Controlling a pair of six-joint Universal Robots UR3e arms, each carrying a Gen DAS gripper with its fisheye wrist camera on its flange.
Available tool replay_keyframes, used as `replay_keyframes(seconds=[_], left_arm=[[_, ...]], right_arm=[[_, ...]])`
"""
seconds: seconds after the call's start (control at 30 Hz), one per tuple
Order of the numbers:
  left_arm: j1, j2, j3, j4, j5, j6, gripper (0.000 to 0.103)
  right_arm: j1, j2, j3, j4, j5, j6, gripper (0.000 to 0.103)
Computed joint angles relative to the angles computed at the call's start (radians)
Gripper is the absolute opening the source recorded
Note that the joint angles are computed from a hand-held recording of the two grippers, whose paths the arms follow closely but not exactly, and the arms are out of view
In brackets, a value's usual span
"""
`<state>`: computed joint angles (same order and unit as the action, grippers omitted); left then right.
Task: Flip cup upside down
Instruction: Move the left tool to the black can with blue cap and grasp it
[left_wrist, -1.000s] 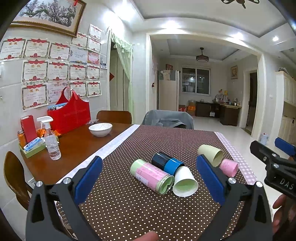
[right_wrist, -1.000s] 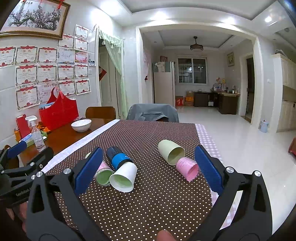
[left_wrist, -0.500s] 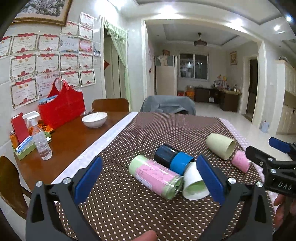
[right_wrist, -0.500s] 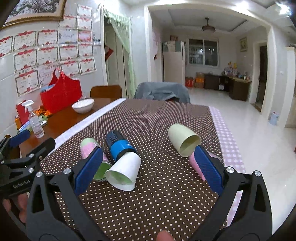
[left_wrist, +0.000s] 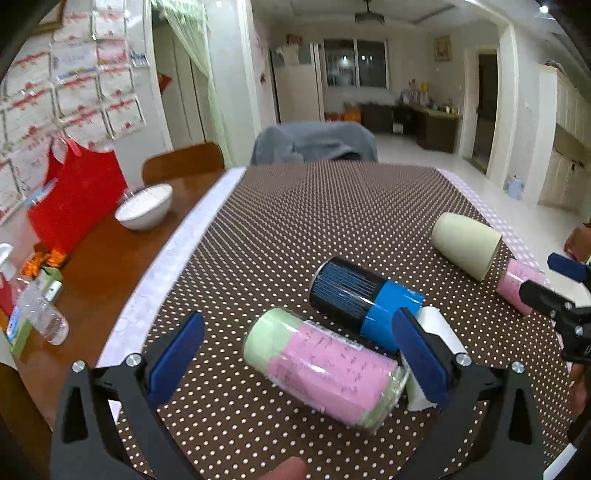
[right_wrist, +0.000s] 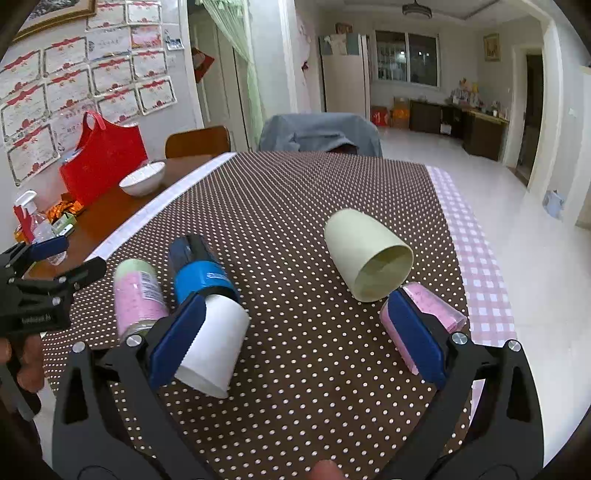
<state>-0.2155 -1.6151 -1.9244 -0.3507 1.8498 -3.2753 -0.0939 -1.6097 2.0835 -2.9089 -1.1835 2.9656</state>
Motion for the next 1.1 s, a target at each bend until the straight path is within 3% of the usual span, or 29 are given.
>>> replay_keyframes(seconds=[0.13,0.4,0.5,0.83,1.1], left_arm=[[0.040,-0.084,0.142,-0.104,-0.076,0.061,0.099],[0.052,-0.286,0.474,-0.361,-0.119,0.352,0.099],[0.068,-0.312,0.542,-0.450,-0.158,0.474,0.099],[0.070,-0.482,0.837,-0.743,-0.219,1.022,0.099],[0.056,-0.724,1.209,-1.026,-0.198,1.254,0.099]], right_arm=[[0.005,0.067,-0.057,0.022,-0.003,0.007,0.097],[-0.013,0.158,-0.168,0.096,-0.007,0.030,0.097],[-0.012,0.189,-0.209,0.123,-0.022,0.043,0.097],[-0.019,0.298,-0.335,0.207,-0.068,0.105,0.097],[-0.041,0.322,-0.376,0.226,-0.069,0.123,0.097]])
